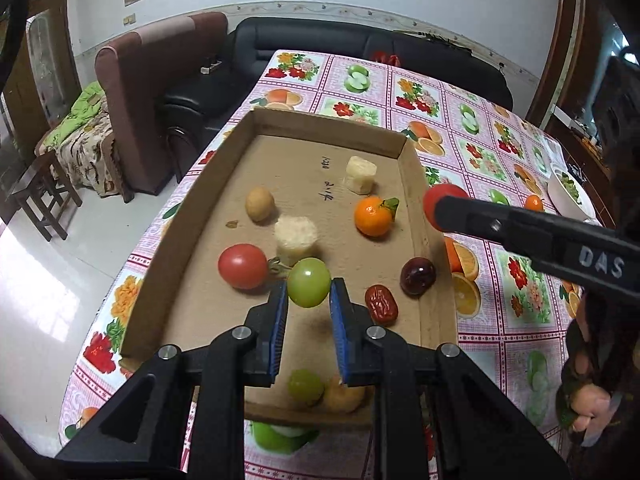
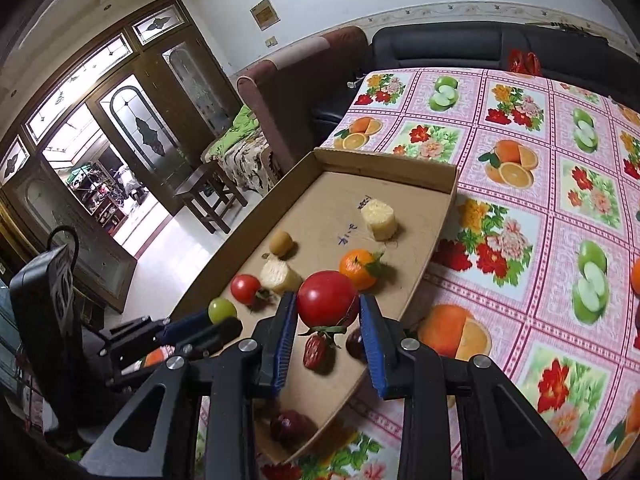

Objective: Organize fruits
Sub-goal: 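Lower the grape and tomato into the box and open both tools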

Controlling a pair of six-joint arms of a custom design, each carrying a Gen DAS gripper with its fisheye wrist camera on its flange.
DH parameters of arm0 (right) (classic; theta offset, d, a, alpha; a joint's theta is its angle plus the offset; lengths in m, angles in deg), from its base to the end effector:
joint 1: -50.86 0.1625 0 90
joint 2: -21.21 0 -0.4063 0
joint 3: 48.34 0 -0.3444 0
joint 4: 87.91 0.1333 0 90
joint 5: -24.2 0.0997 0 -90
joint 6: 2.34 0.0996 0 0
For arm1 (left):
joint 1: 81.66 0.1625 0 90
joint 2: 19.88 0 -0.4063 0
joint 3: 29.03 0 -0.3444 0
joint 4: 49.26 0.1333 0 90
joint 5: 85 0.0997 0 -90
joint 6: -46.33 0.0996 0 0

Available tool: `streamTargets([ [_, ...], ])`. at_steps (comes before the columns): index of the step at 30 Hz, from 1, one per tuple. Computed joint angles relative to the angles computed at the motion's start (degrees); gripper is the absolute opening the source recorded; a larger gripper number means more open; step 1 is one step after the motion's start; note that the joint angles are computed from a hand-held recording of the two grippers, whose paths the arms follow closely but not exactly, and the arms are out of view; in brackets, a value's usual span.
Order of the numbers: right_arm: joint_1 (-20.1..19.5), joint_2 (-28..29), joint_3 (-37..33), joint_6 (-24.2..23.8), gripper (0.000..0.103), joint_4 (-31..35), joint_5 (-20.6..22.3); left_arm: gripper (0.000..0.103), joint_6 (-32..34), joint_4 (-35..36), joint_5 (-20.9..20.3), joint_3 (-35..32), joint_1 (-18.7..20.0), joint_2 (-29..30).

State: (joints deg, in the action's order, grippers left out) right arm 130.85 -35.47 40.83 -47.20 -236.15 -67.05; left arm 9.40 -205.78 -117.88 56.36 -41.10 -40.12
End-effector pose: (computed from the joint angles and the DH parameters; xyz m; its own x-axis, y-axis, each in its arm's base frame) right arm 0.0167 -0.6597 0.2706 -0.8071 -0.4959 0.3204 -0.5823 0.7579 -0.2941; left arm -0.3352 -0.5725 -0.0611 -0.7507 -0.0713 -0.6568 0.3859 0.7596 -0.5236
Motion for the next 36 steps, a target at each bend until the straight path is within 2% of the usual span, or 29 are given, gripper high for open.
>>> streamTargets([
  [18, 2.5, 10.6, -12.4, 1.6, 0.032, 2.9, -3.1, 0.019, 3.0, -0.5, -2.9, -2.8, 2.0, 1.6],
  [22, 3.6, 13.1, -14.4, 0.7, 0.032, 4.0, -3.7, 0.019, 3.1, -0.2, -3.7, -3.1, 2.6, 1.8],
  [28, 4.3, 17.1, -18.0, 0.1, 0.032, 5.7, -6.3, 0.019, 3.0, 0.5, -4.8, -3.9, 3.5, 2.3],
  [36, 4.8, 19.6, -20.9, 0.1, 0.033, 7.2, -9.7, 0.019, 3.2, 0.7, -5.7, -4.4, 4.2, 2.6],
])
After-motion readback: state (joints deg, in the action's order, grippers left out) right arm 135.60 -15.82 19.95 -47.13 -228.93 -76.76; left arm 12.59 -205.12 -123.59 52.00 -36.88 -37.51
